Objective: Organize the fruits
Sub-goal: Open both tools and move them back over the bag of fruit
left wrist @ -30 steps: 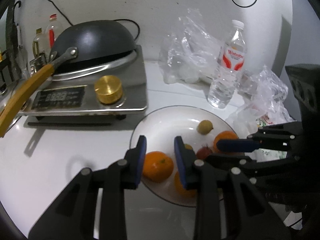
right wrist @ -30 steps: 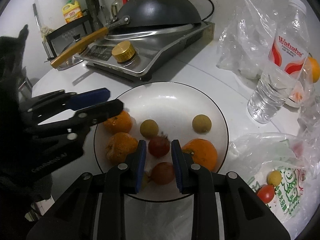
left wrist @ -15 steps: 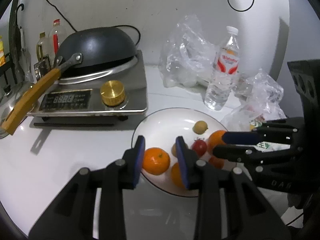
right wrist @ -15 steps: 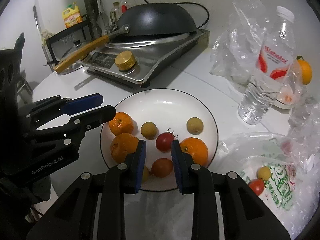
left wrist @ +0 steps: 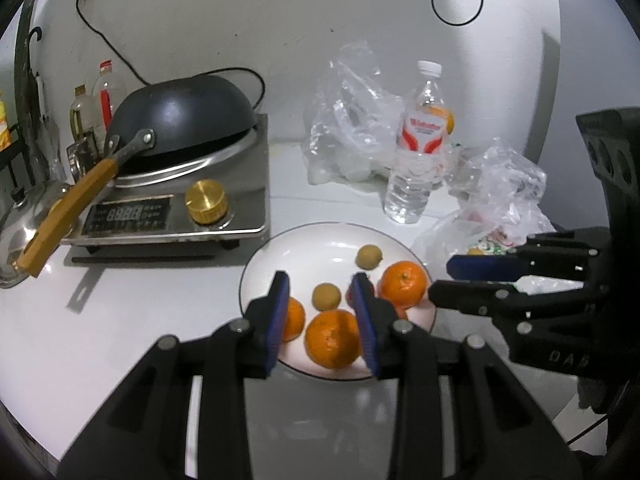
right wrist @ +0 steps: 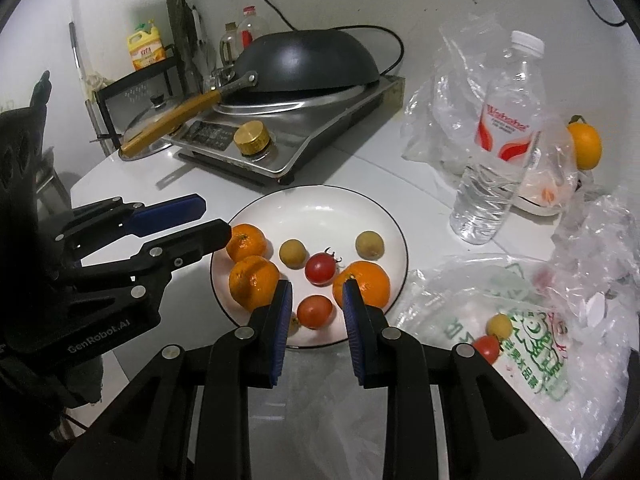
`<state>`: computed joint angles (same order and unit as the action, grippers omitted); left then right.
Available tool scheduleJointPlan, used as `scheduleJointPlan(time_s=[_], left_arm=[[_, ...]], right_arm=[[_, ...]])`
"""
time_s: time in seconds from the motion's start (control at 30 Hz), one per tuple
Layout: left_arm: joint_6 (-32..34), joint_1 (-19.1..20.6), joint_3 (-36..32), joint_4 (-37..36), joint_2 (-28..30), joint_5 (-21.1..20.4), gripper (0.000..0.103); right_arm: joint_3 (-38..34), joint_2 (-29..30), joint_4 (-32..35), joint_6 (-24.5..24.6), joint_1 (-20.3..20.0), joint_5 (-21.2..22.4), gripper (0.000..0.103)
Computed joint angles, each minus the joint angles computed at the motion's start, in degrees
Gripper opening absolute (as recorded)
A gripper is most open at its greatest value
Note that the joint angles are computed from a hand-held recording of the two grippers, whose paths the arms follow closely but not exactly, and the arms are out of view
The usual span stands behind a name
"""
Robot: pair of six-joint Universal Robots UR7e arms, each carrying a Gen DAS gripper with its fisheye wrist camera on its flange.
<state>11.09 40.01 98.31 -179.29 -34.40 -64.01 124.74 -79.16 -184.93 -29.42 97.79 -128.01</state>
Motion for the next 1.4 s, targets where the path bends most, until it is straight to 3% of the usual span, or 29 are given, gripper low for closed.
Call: scheduleJointPlan(time_s=[0.63, 1.4], left_arm=[[-0.2, -3.7, 1.7, 0.0, 0.1, 1.2, 0.034], [0.4, -7.4, -1.5, 3.3, 4.1, 1.0, 0.035]], right_arm=[[4.9, -6.6, -2.1, -0.2, -0.6, 0.9, 0.028], [9.3, -16.8, -2.3, -1.1, -7.9, 6.0, 0.028]])
